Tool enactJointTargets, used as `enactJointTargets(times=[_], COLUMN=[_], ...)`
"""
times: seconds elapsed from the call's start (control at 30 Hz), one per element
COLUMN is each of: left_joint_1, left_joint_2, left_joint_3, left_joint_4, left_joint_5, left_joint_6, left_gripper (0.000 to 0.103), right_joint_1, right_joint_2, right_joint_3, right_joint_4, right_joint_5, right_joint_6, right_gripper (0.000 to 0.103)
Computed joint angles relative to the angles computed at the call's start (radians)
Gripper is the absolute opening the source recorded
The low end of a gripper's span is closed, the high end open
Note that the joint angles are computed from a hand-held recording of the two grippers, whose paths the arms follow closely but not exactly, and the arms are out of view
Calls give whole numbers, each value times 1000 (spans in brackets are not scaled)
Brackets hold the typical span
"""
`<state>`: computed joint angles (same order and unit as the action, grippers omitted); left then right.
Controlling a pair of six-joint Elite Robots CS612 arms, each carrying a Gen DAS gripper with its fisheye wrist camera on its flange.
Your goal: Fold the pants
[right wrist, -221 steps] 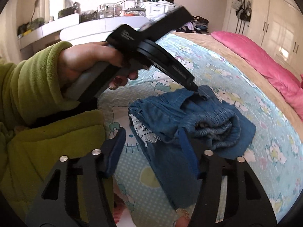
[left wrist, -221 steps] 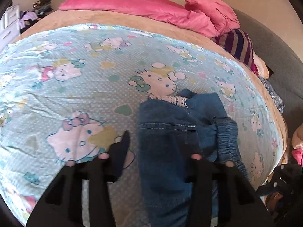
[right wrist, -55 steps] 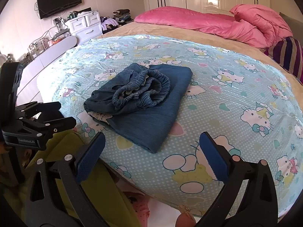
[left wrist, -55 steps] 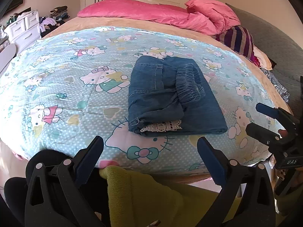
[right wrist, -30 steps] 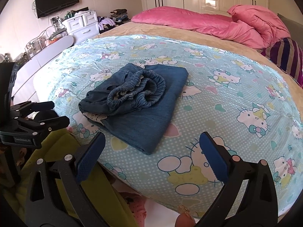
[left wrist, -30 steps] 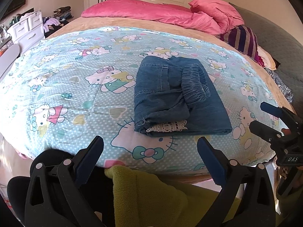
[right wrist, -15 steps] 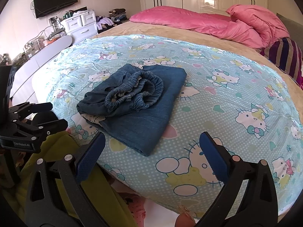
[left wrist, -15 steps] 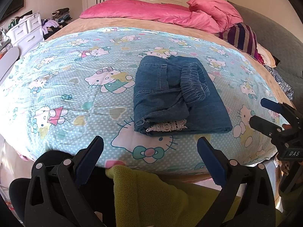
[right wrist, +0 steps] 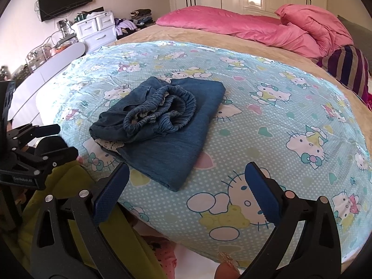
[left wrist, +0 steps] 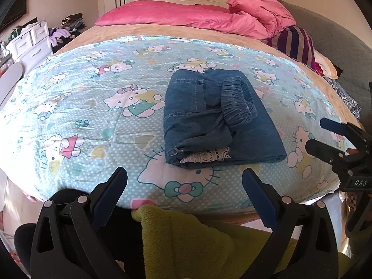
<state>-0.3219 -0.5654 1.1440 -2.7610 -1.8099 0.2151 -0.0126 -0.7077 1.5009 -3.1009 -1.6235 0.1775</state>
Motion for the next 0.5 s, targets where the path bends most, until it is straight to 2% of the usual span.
enactJointTargets(times=[0.2,0.3,0.4,0.5], left_joint_1=[12,12,19,26], left_joint_2=[12,24,52,116], left_joint_3=[-15,-38,-96,-220], left_joint_4=[-21,-4,52,126], left_joint_5=[-50,-23,-15,72], left_joint_6=[-31,-40,-55,-86], left_gripper=[99,99,99,99], right_joint_1=[-2,-7,-21,-38], right_joint_2=[6,10,13,17], right_joint_3=[-8,-12,-12,-18], right_joint_4=[16,21,28,50], right_joint_5=[-16,-29,-54,-109], right_joint_6=[13,25,60,88], right_gripper=[94,94,94,94])
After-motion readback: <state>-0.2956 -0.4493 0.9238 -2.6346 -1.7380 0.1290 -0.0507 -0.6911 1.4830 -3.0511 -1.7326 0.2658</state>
